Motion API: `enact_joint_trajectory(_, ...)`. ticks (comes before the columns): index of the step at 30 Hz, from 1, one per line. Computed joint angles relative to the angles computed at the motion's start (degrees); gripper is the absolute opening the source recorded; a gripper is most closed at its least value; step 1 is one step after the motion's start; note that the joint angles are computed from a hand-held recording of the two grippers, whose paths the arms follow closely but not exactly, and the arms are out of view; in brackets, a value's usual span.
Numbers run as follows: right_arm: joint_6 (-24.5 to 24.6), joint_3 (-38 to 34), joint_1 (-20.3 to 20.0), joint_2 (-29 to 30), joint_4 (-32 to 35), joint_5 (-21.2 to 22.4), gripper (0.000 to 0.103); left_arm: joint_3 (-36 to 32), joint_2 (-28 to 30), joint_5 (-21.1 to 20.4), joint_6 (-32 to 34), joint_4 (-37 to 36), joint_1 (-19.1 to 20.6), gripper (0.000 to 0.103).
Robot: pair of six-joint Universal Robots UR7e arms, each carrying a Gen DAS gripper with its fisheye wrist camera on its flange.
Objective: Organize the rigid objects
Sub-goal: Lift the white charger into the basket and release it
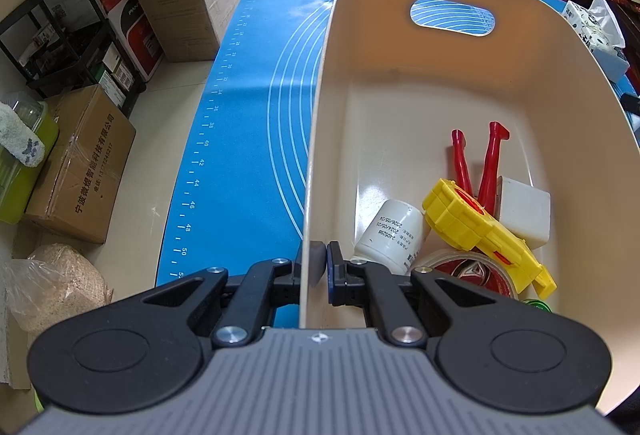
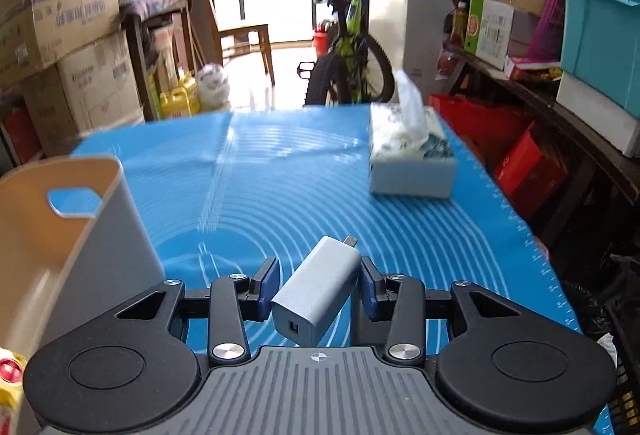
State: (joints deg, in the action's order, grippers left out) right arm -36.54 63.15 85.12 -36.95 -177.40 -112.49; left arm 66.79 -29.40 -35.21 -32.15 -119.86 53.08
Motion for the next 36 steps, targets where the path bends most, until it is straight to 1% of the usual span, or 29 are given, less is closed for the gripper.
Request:
enact_joint_trajectory(5, -0.7, 4.4, 1.1, -3.1, -2.1, 3.1, 0.047, 0.3, -0.1, -0.1, 0.1, -0.6, 0.0, 0.009)
enact_joint_trajectory(9, -2.0, 8.5, 2.1, -5.4, -5.0, 6.8, 0.047, 0.3, -0.1, -0.2, 0.3, -1.0, 0.0, 0.008)
enact_joint_trajectory(13, -3.2, 12.0, 3.1, -7.3, -6.2, 10.1, 0.047, 0.4, -0.2, -0.1, 0.3, -0.9, 0.0, 0.008)
enact_joint_trajectory(16, -4.0, 13.8, 3.9, -8.1, -5.3, 12.1, 0.047, 0.5, -0.2, -0.1, 0.3, -0.9, 0.0, 0.008)
enact_joint_trajectory(20, -6.1, 15.9, 4.8, -8.4, -2.4, 13.6, 0.047, 0.5, -0.2, -0.1, 0.3, -0.9, 0.0, 0.008)
enact_joint_trajectory(25, -9.9, 18.6, 5.6, -8.0, -0.1, 13.4, 0.047, 0.5, -0.2, -0.1, 0.3, -1.0, 0.0, 0.008)
enact_joint_trajectory(32, -13.5, 19.8, 6.3, -6.8, 4.7, 9.5, 0.047, 0.5, -0.2, -0.1, 0.4, -1.0, 0.0, 0.008)
enact_joint_trajectory(35, -14.2, 20.2, 6.7, -6.8, 5.2, 8.3, 0.047, 0.3, -0.1, -0.2, 0.4, -1.0, 0.0, 0.008)
enact_joint_trajectory(36, -13.8, 19.3, 6.8, -6.7, 6.5, 7.6, 0.047, 0.2, 0.0, -0.2, 0.4, -0.9, -0.1, 0.008)
